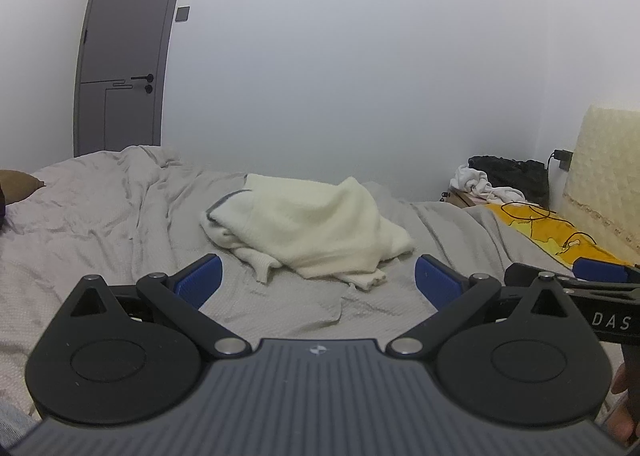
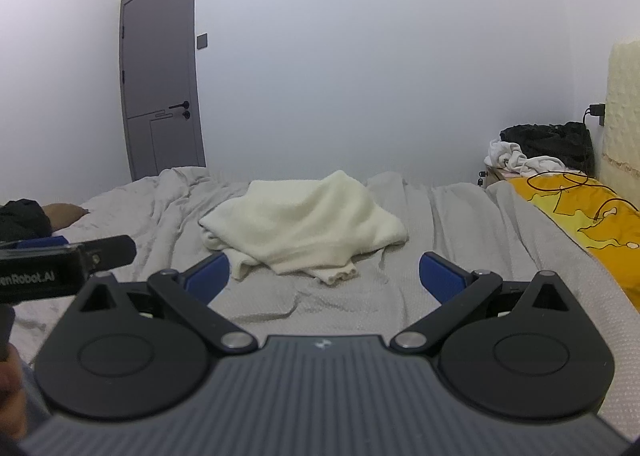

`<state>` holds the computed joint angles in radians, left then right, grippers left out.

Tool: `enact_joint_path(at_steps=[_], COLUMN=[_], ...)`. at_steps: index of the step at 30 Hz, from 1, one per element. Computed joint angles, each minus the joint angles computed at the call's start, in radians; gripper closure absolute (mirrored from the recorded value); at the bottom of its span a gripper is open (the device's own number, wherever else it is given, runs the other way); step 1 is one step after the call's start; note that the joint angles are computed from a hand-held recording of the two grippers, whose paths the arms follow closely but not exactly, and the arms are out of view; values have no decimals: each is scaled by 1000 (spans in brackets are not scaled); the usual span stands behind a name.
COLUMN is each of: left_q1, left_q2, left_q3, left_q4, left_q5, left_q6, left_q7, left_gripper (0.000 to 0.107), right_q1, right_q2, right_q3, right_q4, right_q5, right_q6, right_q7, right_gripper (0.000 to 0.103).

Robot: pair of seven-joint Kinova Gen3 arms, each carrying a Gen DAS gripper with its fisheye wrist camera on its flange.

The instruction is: Fold large clothes

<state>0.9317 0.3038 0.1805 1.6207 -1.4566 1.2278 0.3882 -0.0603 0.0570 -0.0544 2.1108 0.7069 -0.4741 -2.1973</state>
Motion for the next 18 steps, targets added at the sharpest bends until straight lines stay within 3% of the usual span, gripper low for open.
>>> enact_joint_path(at_steps=[18], left_q1=[14], left_q2=[5], left_q3=[-3], left_q4=[-37], left_q5=[30], left_q6=[21], left_q7=[-44], left_gripper=[4], right_q1=[1], right_q2=[-4], right_q3=[-1], right_q4=[-13], right_q5=[43], right_q6=[20], right_q7=[-56], right_gripper=[0])
